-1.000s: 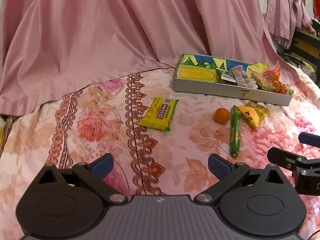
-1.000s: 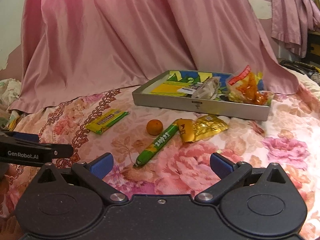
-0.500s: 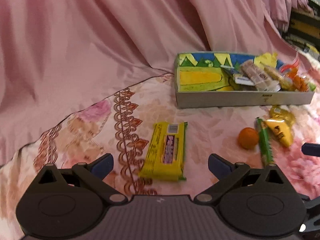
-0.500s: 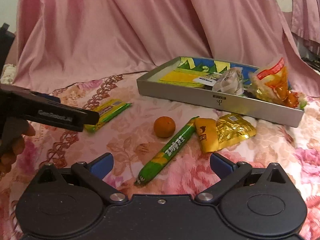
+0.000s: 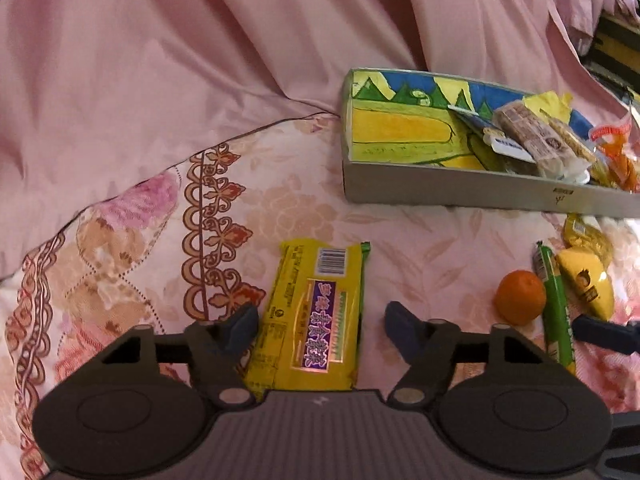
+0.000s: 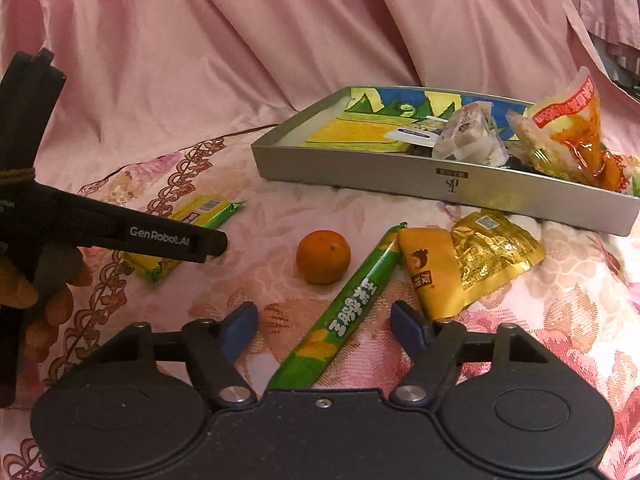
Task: Organize snacks
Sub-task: 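Lower the left tool onto the yellow candy bar while the right tool approaches the green sausage stick, then close the left tool on the yellow candy bar while the right tool grasps the green sausage stick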
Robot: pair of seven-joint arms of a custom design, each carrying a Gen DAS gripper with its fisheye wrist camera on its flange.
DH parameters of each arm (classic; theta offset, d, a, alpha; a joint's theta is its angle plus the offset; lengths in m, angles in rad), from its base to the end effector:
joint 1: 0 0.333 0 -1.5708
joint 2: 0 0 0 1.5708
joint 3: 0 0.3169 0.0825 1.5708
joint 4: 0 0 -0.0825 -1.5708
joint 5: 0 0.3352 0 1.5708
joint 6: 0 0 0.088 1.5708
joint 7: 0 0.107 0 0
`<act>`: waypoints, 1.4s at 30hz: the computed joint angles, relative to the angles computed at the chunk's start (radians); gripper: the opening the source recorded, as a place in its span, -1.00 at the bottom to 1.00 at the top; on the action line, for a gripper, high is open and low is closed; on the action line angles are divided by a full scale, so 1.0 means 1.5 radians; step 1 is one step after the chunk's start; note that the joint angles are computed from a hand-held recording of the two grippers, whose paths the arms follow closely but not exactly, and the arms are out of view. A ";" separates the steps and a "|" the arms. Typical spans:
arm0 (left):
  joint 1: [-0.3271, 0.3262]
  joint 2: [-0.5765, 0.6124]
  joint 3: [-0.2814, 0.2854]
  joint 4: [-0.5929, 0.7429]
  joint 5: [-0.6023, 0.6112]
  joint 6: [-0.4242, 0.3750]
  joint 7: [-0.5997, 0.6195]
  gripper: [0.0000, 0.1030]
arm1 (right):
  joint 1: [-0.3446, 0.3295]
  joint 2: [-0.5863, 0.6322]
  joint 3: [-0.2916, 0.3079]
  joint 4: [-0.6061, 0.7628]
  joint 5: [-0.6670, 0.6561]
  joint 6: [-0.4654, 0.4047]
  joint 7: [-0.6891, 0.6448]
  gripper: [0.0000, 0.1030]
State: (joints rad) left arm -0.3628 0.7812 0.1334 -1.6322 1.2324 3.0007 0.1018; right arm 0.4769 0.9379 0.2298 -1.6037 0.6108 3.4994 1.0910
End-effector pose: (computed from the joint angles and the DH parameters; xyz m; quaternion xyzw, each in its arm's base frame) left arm 0.6243 -0.2320 0.2293 -0.6570 0.6663 -0.2357 0.2622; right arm 0.5865 0.3540 0.2198 -0.7331 0.5259 -0.1861 0.3891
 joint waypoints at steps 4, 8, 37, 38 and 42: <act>-0.005 -0.009 -0.001 -0.009 0.006 -0.010 0.004 0.02 | 0.022 -0.004 -0.028 -0.001 0.023 -0.002 0.002 0.10; -0.007 -0.023 -0.010 -0.028 0.006 -0.017 0.001 0.01 | 0.056 -0.011 -0.066 -0.007 0.052 -0.003 -0.007 -0.22; -0.025 -0.088 -0.042 -0.146 0.051 0.056 -0.080 0.08 | -0.006 -0.094 0.001 -0.224 -0.050 0.112 -0.020 -0.39; -0.027 -0.088 -0.044 -0.146 0.051 0.047 -0.073 0.06 | -0.004 -0.092 0.000 -0.224 -0.049 0.117 -0.022 -0.39; -0.026 -0.094 -0.054 -0.150 0.047 0.032 -0.063 0.01 | -0.020 -0.090 0.016 -0.231 -0.062 0.130 -0.016 -0.48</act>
State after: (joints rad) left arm -0.4014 0.6404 0.0520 -1.8571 1.3025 3.0483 0.0078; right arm 0.4462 0.8027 0.2543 -1.9508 0.5181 3.6946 1.0674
